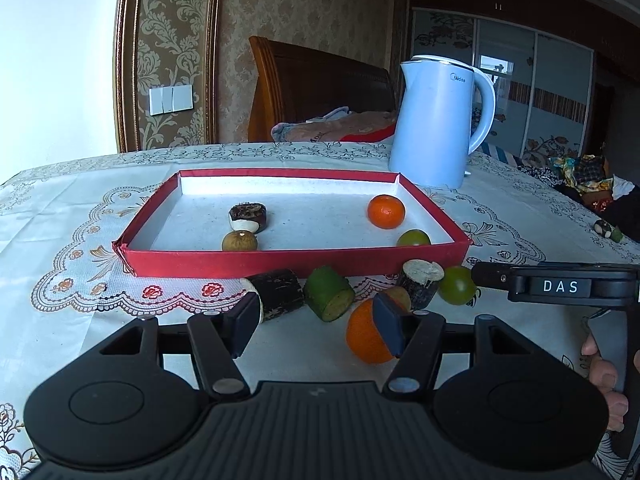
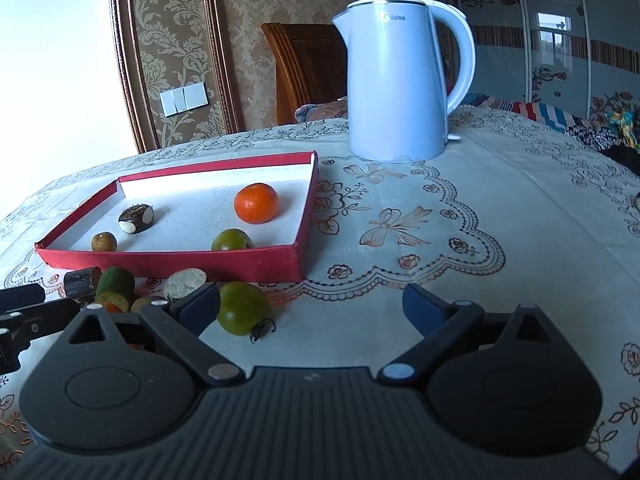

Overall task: Organize fruits
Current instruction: 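Move the left tool to the large orange and grasp it while the right tool approaches a green fruit, then close the right tool on the green round fruit while the left tool holds the orange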

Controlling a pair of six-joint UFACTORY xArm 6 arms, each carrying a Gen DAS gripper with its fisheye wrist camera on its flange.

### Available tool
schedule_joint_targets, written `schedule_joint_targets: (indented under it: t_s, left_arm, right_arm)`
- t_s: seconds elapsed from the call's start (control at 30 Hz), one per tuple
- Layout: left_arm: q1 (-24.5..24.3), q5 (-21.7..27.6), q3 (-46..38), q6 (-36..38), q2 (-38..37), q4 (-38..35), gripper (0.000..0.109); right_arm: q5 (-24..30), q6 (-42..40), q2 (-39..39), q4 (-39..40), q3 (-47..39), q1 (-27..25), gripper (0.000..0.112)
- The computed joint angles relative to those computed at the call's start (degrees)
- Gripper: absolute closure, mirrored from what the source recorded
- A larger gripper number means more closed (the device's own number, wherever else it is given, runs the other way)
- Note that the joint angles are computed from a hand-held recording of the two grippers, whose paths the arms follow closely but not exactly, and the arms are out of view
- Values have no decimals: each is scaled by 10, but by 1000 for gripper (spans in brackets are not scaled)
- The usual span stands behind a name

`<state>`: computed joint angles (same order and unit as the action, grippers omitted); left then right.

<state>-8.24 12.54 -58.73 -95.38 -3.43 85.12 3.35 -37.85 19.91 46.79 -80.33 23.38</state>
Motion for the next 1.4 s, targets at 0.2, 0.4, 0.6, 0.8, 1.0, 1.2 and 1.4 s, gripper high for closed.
schedule_joint_targets:
  t_s: [0.2, 0.4, 0.6, 0.8, 1.0, 1.2, 1.4]
  left_arm:
    - [-7, -8, 0, 2, -1, -4, 47]
    - [-18, -27, -14, 138, 30, -141, 47]
    - [-29, -18, -31, 168, 48, -170, 47]
    - [-31, -13, -35, 255, 64, -274, 51]
    - [-31, 4, -40, 244, 68, -259, 68]
    - [-30, 4, -26, 219, 52, -218, 68]
    - [-19, -9, -5, 171, 30, -168, 68]
  right_arm:
    - [23, 4, 4, 17, -7, -9, 15]
    - [23, 25, 6, -4, -8, -9, 15]
    - [8, -3, 1, 45, -3, -9, 15]
    - [-8, 25, -8, 14, 13, -12, 15]
    - [-1, 46, -5, -15, 12, -14, 15]
    - [6, 29, -13, -36, 22, -13, 15]
    - [18, -17, -23, -54, 30, -8, 19]
